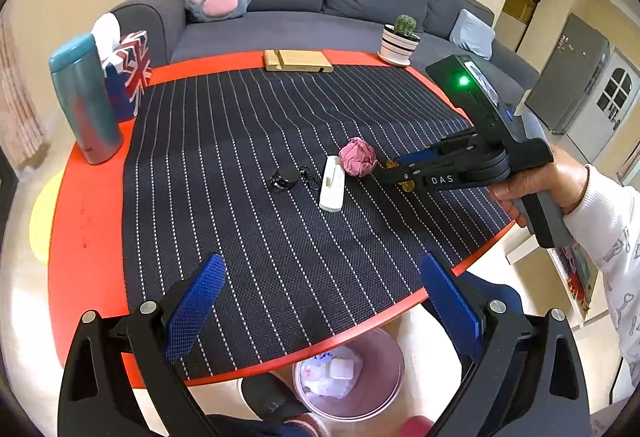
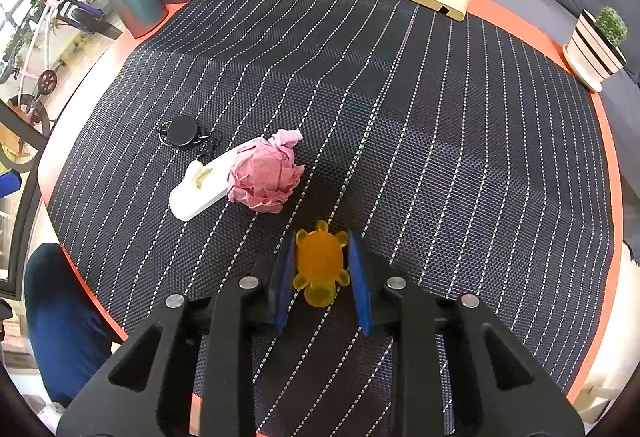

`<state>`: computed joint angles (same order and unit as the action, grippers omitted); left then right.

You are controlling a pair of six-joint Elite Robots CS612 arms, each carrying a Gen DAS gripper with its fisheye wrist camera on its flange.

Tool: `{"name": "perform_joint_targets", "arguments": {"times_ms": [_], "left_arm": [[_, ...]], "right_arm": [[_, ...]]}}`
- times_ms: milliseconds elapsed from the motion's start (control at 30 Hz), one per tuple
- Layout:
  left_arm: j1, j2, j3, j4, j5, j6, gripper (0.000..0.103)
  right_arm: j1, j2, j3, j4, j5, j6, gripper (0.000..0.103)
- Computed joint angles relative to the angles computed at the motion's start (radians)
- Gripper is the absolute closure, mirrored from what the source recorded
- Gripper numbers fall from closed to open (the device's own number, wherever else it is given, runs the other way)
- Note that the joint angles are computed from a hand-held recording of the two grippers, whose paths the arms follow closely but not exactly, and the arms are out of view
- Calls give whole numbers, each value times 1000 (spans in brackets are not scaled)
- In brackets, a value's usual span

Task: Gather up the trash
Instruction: 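Grasp the orange toy with the right gripper and lift it, then grasp the white plastic stick with the left gripper while the right gripper holds the orange toy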

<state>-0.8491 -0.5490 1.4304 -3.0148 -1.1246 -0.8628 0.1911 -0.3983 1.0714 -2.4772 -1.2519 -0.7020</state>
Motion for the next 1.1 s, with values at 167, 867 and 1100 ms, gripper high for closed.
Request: {"name": "perform_joint_targets", "arguments": {"times_ms": [167, 867, 1100], "left_arm": [[5, 5, -20, 7, -1, 29, 9], [58, 52, -165, 151, -72, 144, 9], [75, 90, -238, 211, -106, 197, 9]], "right_arm": [[-6, -11, 15, -8, 15, -1, 78], [-39, -50, 59, -12, 92, 3, 91], [-42, -54, 64, -17, 101, 9, 91]]}}
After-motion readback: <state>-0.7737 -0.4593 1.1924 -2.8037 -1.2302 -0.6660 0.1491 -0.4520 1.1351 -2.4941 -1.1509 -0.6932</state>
